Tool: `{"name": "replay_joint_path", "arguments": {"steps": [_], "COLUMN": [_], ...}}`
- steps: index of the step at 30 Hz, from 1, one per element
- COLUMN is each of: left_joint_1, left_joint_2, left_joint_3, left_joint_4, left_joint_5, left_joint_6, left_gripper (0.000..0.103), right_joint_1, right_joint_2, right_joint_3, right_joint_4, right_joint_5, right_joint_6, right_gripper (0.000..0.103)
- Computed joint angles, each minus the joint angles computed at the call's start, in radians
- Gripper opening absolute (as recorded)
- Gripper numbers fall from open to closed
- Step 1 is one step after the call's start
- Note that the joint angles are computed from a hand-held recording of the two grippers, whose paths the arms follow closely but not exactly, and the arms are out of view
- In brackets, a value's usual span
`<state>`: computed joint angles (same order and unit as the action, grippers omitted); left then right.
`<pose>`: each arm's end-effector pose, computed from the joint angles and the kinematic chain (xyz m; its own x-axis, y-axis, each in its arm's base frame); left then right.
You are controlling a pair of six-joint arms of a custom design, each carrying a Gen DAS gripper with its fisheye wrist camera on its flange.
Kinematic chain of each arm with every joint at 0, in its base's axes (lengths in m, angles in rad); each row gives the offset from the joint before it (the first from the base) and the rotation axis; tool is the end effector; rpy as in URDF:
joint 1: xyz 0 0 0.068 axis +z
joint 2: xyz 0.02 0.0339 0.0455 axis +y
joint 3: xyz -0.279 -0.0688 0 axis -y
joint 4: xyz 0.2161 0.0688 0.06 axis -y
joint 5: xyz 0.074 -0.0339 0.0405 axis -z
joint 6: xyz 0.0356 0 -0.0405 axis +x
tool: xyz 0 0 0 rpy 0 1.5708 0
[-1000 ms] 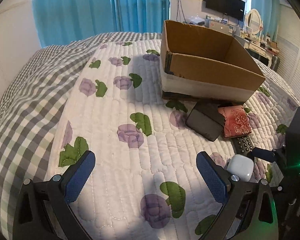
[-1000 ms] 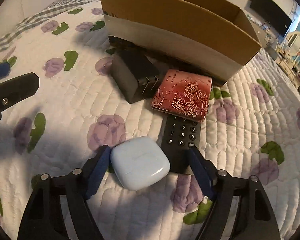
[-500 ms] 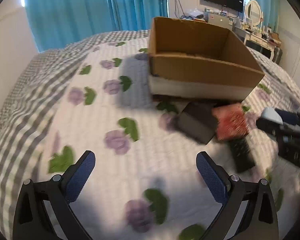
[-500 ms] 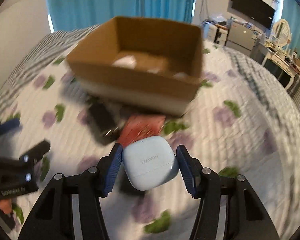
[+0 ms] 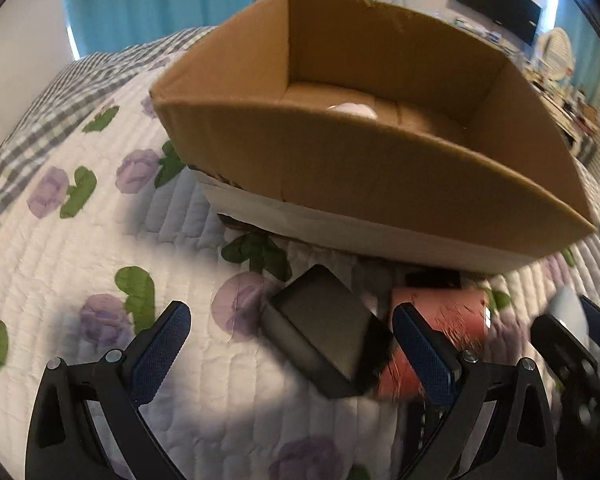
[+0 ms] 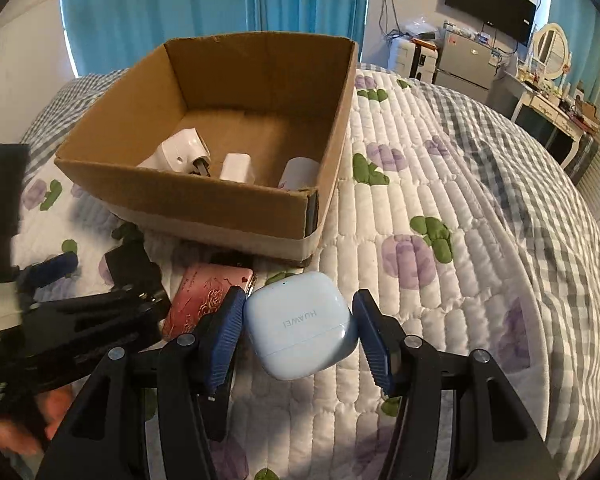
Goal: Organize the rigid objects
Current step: 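Grasp the white earbuds case with the right tool while the left reaches the black charger, then close the left tool around the black charger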
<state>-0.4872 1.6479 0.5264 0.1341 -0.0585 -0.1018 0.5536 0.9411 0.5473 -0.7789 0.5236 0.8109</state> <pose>0.2217 -0.1151 0.1317 -0.7783 0.2975 -0.5530 0.3617 0.9323 -0.0074 0.1105 0.0474 0.2148 -0.7507 0.2741 -0.6011 0.3683 0.9290 -0.0365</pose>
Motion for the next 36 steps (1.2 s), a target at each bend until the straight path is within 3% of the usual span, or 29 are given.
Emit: {"name": "replay_joint_path", "arguments": {"steps": [5, 8, 9, 14, 20, 22, 27, 30, 36], "left_joint_1": [-0.015, -0.024, -0.025, 0.019, 0.177, 0.185, 0.124, 0.093, 0.023], "left_joint_2": [0.084, 0.085, 0.074, 0.004, -0.107, -0.116, -0.06, -0.018, -0.009], "left_joint_3": [0.014, 0.01, 0.006, 0.006, 0.026, 0.024, 0.018, 0.031, 0.028], "left_joint_4": [0.044, 0.05, 0.047, -0.052, -0.268, -0.283, -0.18, -0.15, -0.13], "left_joint_5": [-0.019, 0.005, 0.018, 0.075, 0.256, 0.267, 0.209, 0.184, 0.1], "left_joint_6": [-0.088, -0.078, -0.053, 0.056, 0.284, 0.307, 0.198, 0.103, 0.022], "left_gripper": [0.097, 0.082, 0.075, 0.068, 0.058, 0.058, 0.058, 0.058, 0.056], "right_joint_1": [-0.018, -0.007, 0.003, 0.035, 0.102, 0.113, 0.121, 0.115, 0.115], "right_joint_2": [-0.005, -0.009, -0.016, -0.034, -0.044, -0.039, -0.035, -0.046, -0.041], "right_joint_3": [-0.01, -0.012, -0.011, -0.018, -0.012, -0.009, -0.009, -0.013, -0.015], "right_joint_4": [0.006, -0.003, -0.013, -0.044, -0.085, -0.085, -0.083, -0.081, -0.069], "right_joint_5": [-0.001, 0.005, 0.012, 0.023, 0.055, 0.063, 0.064, 0.056, 0.052], "right_joint_6": [0.008, 0.021, 0.036, 0.091, 0.174, 0.18, 0.19, 0.188, 0.181], "right_gripper": [0.055, 0.055, 0.055, 0.055, 0.055, 0.055, 0.055, 0.055, 0.055]}}
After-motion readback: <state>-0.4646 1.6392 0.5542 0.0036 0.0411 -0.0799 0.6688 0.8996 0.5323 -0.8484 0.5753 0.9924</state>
